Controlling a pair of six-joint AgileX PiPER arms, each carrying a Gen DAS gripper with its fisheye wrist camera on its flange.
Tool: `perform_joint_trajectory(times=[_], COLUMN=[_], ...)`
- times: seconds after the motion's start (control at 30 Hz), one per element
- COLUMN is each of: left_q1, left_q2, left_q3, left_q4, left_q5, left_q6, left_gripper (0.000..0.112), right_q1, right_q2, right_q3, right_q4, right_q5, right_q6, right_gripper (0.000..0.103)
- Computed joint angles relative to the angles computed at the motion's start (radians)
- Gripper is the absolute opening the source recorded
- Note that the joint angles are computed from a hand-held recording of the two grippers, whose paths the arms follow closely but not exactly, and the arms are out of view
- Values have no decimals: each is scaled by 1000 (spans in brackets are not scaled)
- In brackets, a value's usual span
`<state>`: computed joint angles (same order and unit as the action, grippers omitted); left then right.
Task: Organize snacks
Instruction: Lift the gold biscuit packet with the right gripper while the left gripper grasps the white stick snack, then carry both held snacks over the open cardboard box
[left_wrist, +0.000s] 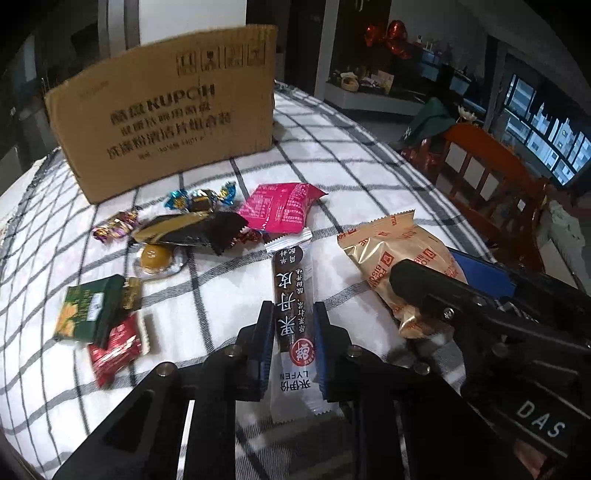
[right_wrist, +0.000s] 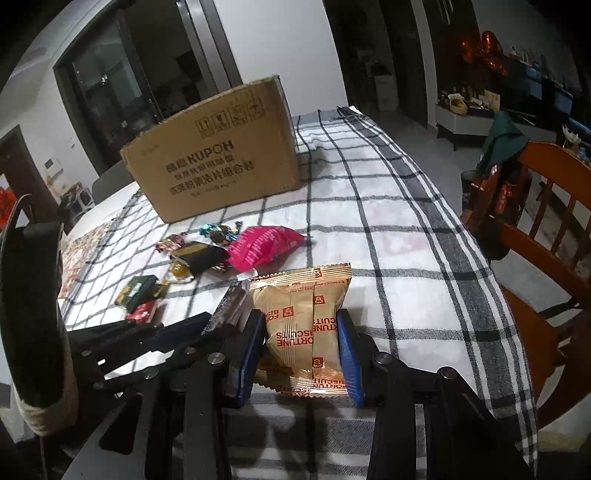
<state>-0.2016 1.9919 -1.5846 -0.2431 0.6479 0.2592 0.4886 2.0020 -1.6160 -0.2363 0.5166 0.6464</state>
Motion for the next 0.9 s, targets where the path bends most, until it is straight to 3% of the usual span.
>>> perform_joint_trajectory(times=[0.33,0.5,0.73,0.9], left_q1=[46,69,124,165], left_q2=[-219,-301,-301,-236], left_q3=[165,201,81,-92], left_q4=[-43,9,4,-18], left_q5=[-46,-59,23,97], left_q6=[26,2,33,55], left_gripper=[21,21,21,21], right_q1=[64,100,97,69], right_q2=[-94,-116,-51,74], right_q3=[18,-10,-209,-496], right_q4=[-65,-91,19,114], right_q5=[15,34,123,266], right_q6=[43,49,-98,-214], right_gripper=[40,40,40,40])
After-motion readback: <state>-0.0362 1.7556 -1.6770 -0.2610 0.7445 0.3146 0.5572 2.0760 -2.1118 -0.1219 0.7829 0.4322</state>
